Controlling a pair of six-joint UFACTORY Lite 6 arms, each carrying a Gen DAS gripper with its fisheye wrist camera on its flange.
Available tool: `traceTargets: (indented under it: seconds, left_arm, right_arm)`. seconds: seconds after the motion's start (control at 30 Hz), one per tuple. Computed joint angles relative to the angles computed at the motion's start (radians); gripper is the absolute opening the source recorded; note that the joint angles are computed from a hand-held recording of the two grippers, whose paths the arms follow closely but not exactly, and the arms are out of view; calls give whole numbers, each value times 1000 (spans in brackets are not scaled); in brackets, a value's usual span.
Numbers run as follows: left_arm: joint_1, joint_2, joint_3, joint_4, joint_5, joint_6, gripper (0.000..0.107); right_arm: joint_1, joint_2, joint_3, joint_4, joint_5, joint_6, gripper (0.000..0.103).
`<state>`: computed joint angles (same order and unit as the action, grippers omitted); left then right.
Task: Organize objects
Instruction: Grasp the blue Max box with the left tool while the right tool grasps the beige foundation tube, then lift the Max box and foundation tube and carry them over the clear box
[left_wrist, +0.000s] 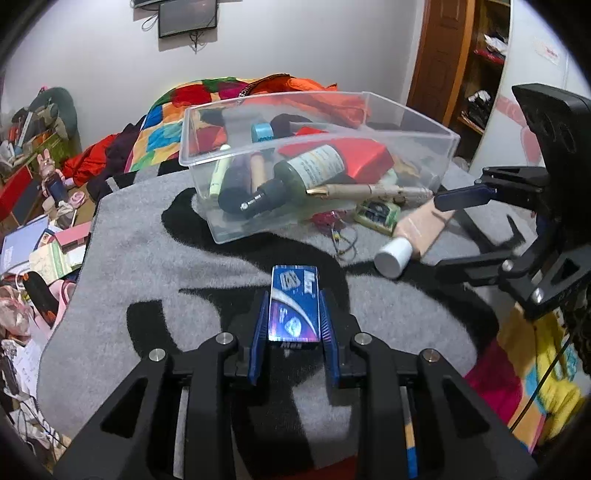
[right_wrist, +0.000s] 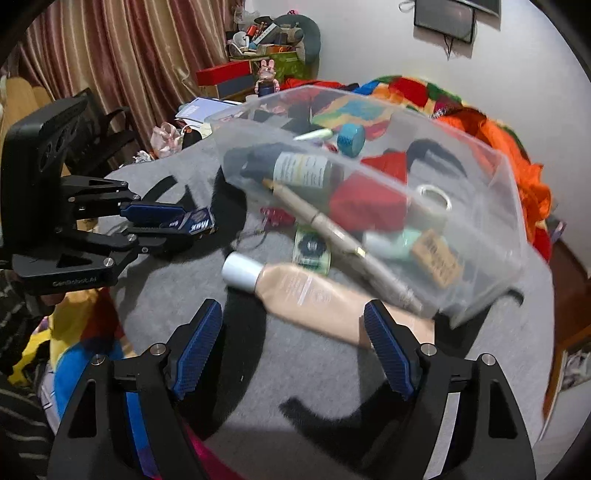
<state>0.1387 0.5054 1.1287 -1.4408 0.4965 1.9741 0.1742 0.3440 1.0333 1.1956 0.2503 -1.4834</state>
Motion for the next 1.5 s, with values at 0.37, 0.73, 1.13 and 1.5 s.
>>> traceTargets:
  seconds: [0.37, 0.73, 1.13, 1.5]
  left_arm:
    - [-15, 21, -4, -83, 5, 90, 27]
    - [5, -29, -91, -162, 29, 179, 27]
    - [-17, -97, -170, -136, 24, 165, 27]
    - [-51, -156, -241, -267, -19, 254, 27]
  right_arm:
    - [31, 99, 106, -348, -37, 296, 69]
    - [4, -100, -125, -36, 34, 4, 32]
    - [88, -93, -126, -103, -68, 142, 23]
    - [46, -152, -198, 403, -63, -225, 19]
